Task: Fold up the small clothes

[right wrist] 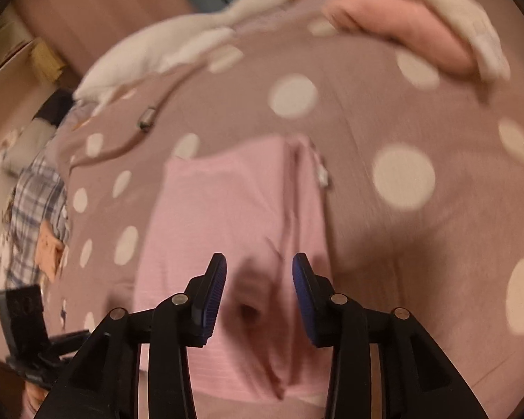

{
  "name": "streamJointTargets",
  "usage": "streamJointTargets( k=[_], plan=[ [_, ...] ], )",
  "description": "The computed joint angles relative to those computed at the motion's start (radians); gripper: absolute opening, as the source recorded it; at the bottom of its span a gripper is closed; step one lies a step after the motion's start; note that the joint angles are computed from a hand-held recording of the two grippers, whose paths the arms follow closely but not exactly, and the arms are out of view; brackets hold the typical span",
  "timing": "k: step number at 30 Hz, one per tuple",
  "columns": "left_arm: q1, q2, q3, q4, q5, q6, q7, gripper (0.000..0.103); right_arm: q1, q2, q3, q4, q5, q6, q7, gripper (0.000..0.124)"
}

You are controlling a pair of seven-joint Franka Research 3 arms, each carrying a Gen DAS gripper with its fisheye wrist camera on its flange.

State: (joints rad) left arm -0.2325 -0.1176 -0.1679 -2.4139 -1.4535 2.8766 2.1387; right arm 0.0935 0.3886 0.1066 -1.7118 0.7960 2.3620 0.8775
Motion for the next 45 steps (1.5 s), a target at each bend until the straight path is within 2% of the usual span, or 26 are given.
streamJointTargets(
  k=[2,9,11,13,14,15,17,20,22,23,24,25,26,28,31,33,34,35,36,37,38,39,40,41,43,45],
  plan=[
    [-0.001,0.003,-0.002,0.003,0.021,0.002,-0.018,0.066,-0.041,0.024,0.015,0.019,0.082,-0.071,-0.003,0.039],
    [-0.007,0.020,-0.004,0.023,0.062,0.013,-0.070,0.066,-0.105,0.104,0.038,0.085,0.243,-0.256,0.022,0.039],
    [-0.009,0.026,-0.007,0.028,0.068,0.015,-0.078,0.066,-0.106,0.103,0.039,0.079,0.266,-0.261,0.016,0.039],
    [-0.009,0.032,-0.008,0.035,0.073,0.015,-0.084,0.066,-0.088,0.095,0.030,0.073,0.247,-0.233,0.006,0.035],
    [-0.009,0.035,-0.009,0.039,0.078,0.016,-0.092,0.066,-0.075,0.085,0.027,0.062,0.232,-0.208,-0.012,0.028],
    [-0.009,0.038,-0.010,0.043,0.080,0.017,-0.094,0.066,-0.056,0.068,0.022,0.044,0.205,-0.168,-0.034,0.013],
    [-0.009,0.042,-0.012,0.050,0.090,0.017,-0.102,0.066,-0.033,0.038,0.020,0.007,0.189,-0.089,-0.064,0.012],
    [-0.008,0.045,-0.013,0.055,0.107,0.015,-0.109,0.066,-0.034,-0.025,0.033,-0.063,0.261,0.001,-0.163,0.011],
    [-0.007,0.049,-0.014,0.058,0.112,0.017,-0.112,0.066,-0.033,-0.020,0.026,-0.050,0.253,-0.022,-0.178,0.011],
    [-0.007,0.052,-0.014,0.060,0.116,0.019,-0.117,0.066,-0.010,-0.015,0.011,-0.046,0.203,0.005,-0.150,0.011],
    [-0.007,0.054,-0.015,0.063,0.120,0.023,-0.126,0.066,0.029,-0.008,-0.009,-0.049,0.121,0.081,-0.104,0.011],
    [-0.007,0.056,-0.016,0.067,0.119,0.026,-0.128,0.066,0.039,-0.003,-0.013,-0.048,0.088,0.104,-0.082,0.011],
    [-0.007,0.057,-0.016,0.070,0.114,0.028,-0.121,0.066,0.023,0.014,-0.007,-0.031,0.092,0.078,-0.065,0.011],
    [-0.008,0.059,-0.022,0.076,0.151,0.052,-0.146,0.066,0.021,0.022,-0.004,-0.029,0.077,0.102,-0.036,0.011],
    [-0.010,0.068,-0.022,0.096,0.180,0.070,-0.151,0.066,0.066,0.006,-0.022,-0.070,-0.037,0.230,0.016,0.012],
    [-0.008,0.081,-0.022,0.114,0.210,0.076,-0.159,0.066,0.067,-0.025,-0.004,-0.111,-0.042,0.308,0.009,0.012],
    [-0.007,0.090,-0.024,0.125,0.229,0.080,-0.163,0.066,0.062,-0.044,0.009,-0.136,-0.027,0.356,-0.016,0.012],
    [-0.006,0.100,-0.026,0.136,0.237,0.086,-0.160,0.065,0.048,-0.076,0.040,-0.173,0.021,0.424,-0.091,0.012],
    [-0.005,0.112,-0.030,0.149,0.239,0.095,-0.153,0.064,0.029,-0.099,0.071,-0.194,0.080,0.450,-0.173,0.012],
    [-0.003,0.126,-0.035,0.163,0.224,0.103,-0.131,0.064,0.005,-0.117,0.100,-0.203,0.153,0.441,-0.268,0.012],
    [0.001,0.139,-0.041,0.177,0.196,0.102,-0.100,0.063,-0.020,-0.148,0.120,-0.218,0.232,0.381,-0.373,0.012],
    [0.006,0.154,-0.047,0.191,0.176,0.097,-0.077,0.061,-0.022,-0.163,0.115,-0.226,0.255,0.337,-0.409,0.012],
    [0.010,0.171,-0.053,0.203,0.179,0.090,-0.069,0.053,-0.020,-0.170,0.104,-0.232,0.262,0.297,-0.432,0.012],
    [0.012,0.191,-0.060,0.212,0.219,0.093,-0.093,0.045,-0.011,-0.177,0.090,-0.243,0.246,0.267,-0.437,0.012],
    [0.014,0.226,-0.068,0.212,0.364,0.101,-0.206,0.041,0.029,-0.169,0.056,-0.259,0.173,0.269,-0.404,0.012],
    [0.029,0.264,-0.079,0.217,0.433,0.087,-0.269,0.040,0.069,-0.140,0.017,-0.266,0.075,0.301,-0.326,0.012]
  ],
)
